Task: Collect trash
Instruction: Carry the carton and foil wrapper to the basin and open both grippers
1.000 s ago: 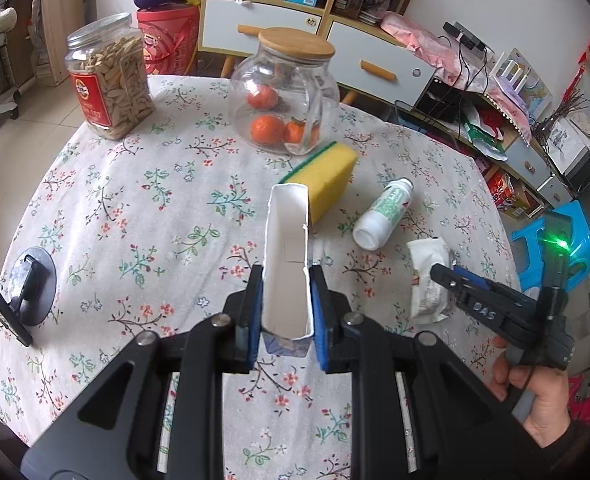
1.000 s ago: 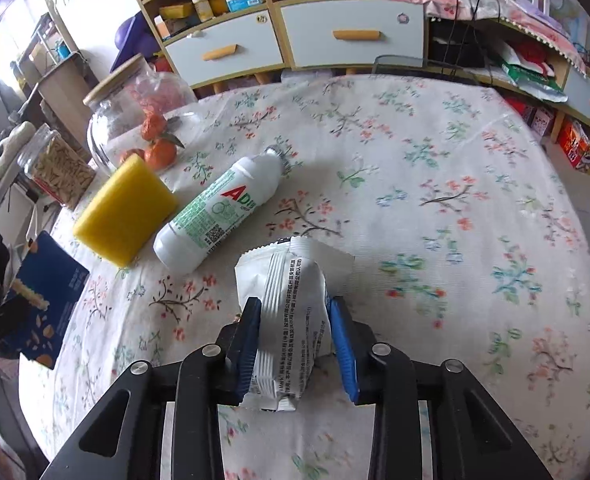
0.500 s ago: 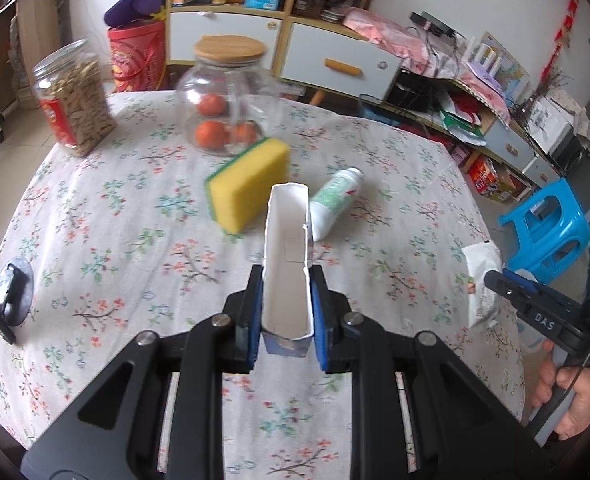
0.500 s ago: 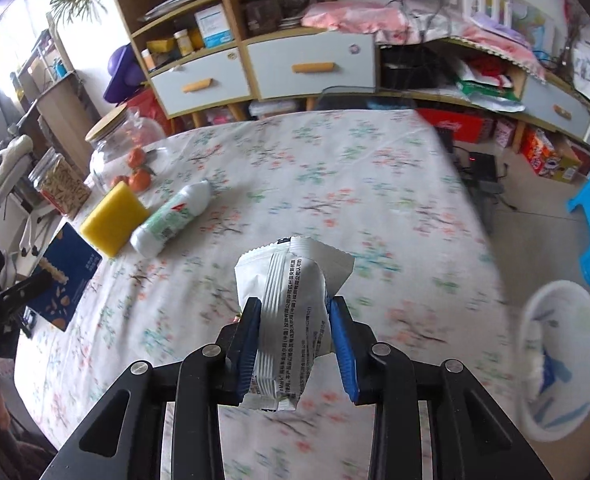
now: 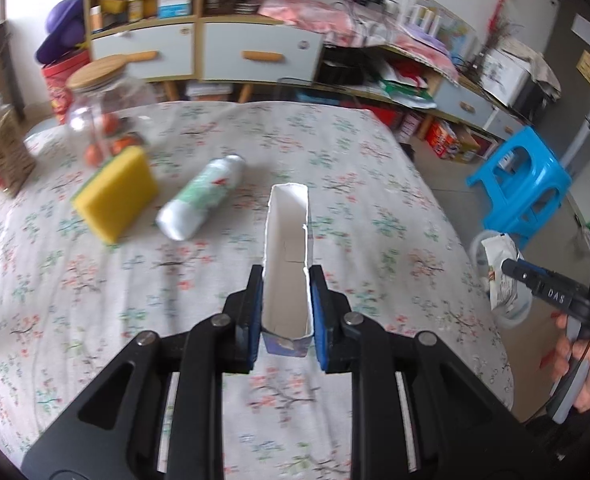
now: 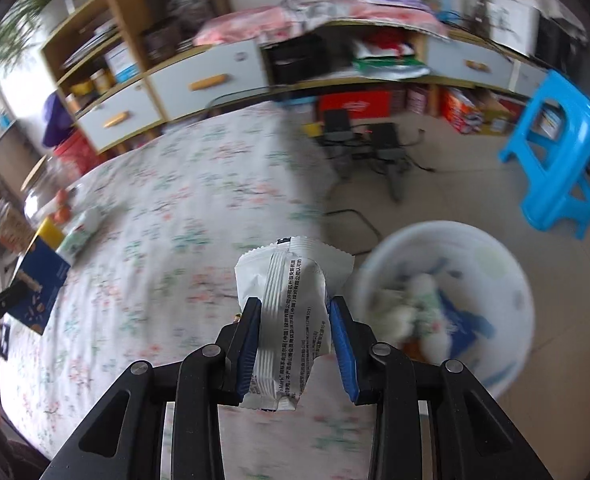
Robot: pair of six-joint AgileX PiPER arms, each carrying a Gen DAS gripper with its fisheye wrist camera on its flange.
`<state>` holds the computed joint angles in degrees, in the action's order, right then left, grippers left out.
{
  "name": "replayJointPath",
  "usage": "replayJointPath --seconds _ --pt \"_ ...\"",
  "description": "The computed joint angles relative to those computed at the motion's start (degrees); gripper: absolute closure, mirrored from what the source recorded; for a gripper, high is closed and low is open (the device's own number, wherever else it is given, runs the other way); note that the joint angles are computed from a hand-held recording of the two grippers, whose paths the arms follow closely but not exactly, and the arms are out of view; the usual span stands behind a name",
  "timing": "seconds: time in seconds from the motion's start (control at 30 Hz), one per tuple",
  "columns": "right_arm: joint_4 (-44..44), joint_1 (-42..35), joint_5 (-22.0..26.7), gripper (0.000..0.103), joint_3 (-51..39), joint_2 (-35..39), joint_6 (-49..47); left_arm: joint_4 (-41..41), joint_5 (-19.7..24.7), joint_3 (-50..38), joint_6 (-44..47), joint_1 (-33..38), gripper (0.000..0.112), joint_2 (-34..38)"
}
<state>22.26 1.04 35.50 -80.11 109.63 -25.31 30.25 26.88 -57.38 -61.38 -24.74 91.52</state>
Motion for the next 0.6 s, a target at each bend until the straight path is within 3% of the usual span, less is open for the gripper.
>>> replayJointPath --seconds 0.5,0.6 --pt "-0.9 -14.1 4.9 0.063 -8.1 5.7 -1.8 -3.9 -0.5 -14.1 5.6 -9.2 0.089 11.6" --pt "-2.5 -15.7 5.9 0.033 -10.5 7.0 0.8 -7.2 -0.1 -18.0 10.2 -10.1 0.089 14.7"
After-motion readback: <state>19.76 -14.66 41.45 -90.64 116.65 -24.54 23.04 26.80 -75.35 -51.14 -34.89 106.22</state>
